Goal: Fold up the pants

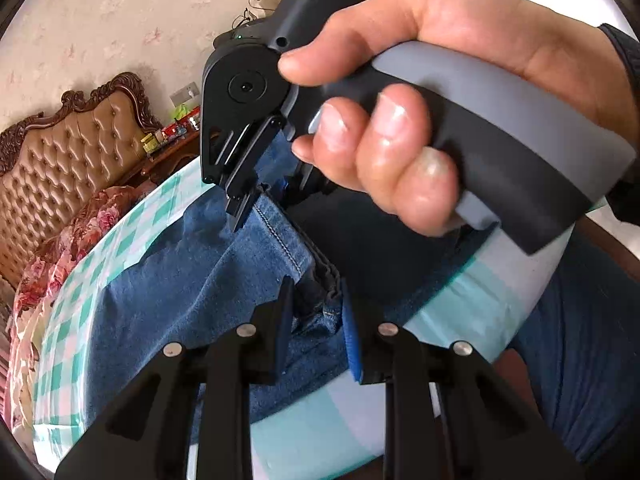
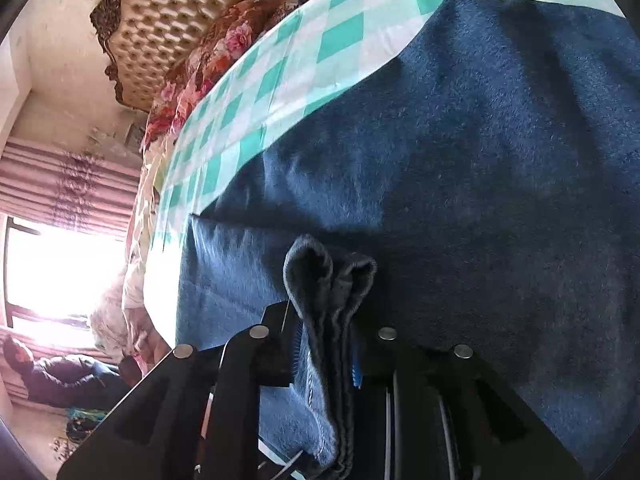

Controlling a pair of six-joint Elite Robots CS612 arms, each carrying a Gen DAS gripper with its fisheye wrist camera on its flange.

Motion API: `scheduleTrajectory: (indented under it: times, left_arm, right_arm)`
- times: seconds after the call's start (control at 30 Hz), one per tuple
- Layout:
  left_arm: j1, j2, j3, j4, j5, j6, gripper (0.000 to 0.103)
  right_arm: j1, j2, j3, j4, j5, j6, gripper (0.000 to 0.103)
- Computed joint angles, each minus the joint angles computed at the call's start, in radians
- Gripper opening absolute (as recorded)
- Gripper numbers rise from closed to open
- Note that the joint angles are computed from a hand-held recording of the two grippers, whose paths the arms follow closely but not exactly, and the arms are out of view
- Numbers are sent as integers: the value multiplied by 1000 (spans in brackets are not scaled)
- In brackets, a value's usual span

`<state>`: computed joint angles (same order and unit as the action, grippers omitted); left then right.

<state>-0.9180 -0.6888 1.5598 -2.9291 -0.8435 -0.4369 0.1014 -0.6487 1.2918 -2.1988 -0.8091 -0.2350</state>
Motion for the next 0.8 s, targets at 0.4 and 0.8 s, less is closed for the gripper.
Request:
scheduleTrajectory:
  times: [0.4,0.8]
  left_arm:
    - [-10,29,-82,19,33,55,23]
    - [-15,48,-109,85,2,12,23]
  right_arm:
    - [4,-42,38,-178,-80,-25,14]
    - [18,-27,48,-268,-192,-11,19]
